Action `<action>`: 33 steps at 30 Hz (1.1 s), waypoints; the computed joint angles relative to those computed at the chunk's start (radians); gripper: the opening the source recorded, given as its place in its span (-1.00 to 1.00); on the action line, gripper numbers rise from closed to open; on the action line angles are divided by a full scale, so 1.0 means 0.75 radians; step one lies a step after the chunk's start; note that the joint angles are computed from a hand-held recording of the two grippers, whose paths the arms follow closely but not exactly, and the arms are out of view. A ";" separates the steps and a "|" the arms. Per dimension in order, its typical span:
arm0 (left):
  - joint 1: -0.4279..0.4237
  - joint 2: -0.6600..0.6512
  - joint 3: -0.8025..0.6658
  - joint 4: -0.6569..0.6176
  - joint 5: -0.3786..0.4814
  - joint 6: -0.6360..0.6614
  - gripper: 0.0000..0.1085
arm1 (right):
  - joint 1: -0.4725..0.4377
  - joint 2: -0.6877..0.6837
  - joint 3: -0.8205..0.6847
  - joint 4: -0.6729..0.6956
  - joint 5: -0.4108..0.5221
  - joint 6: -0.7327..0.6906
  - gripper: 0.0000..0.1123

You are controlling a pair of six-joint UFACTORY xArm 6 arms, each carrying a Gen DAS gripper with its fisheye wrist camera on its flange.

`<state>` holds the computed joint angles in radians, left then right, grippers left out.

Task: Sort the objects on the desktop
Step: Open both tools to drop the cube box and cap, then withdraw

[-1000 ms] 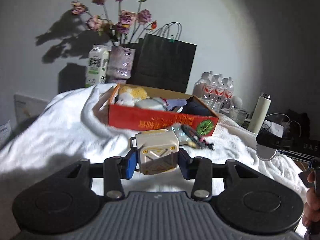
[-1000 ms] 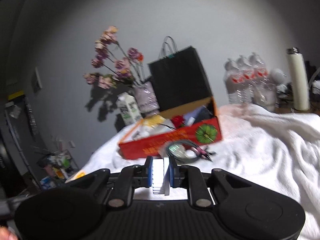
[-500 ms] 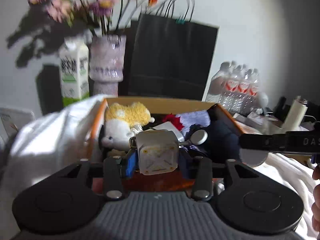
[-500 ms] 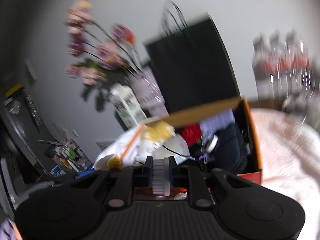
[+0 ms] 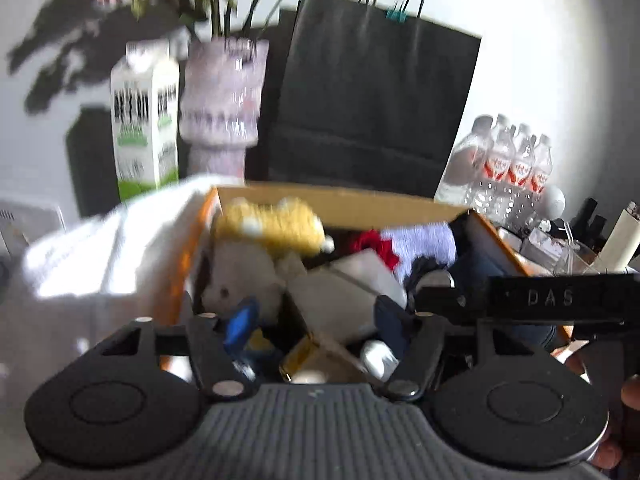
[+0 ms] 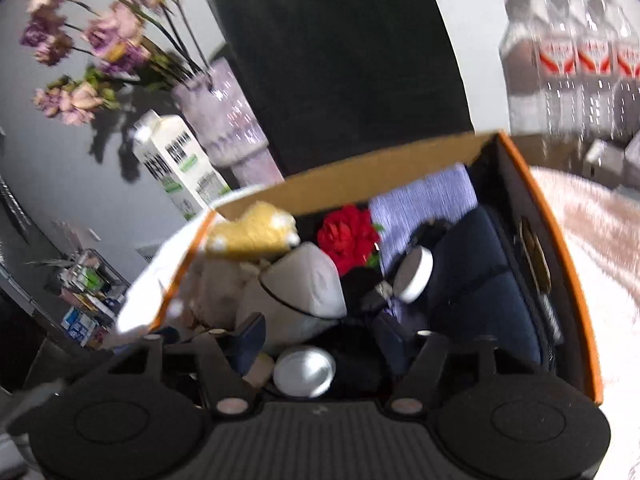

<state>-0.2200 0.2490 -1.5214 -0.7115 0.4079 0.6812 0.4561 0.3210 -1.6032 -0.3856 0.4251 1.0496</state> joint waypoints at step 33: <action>0.298 -1.552 1.420 -0.197 0.231 0.314 0.83 | 0.928 -0.844 0.912 -1.133 0.921 1.047 0.80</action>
<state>0.0031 -0.9151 -0.4564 -0.8593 0.5809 0.9166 1.1521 -0.3120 -0.9192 -1.2353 1.1155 1.8347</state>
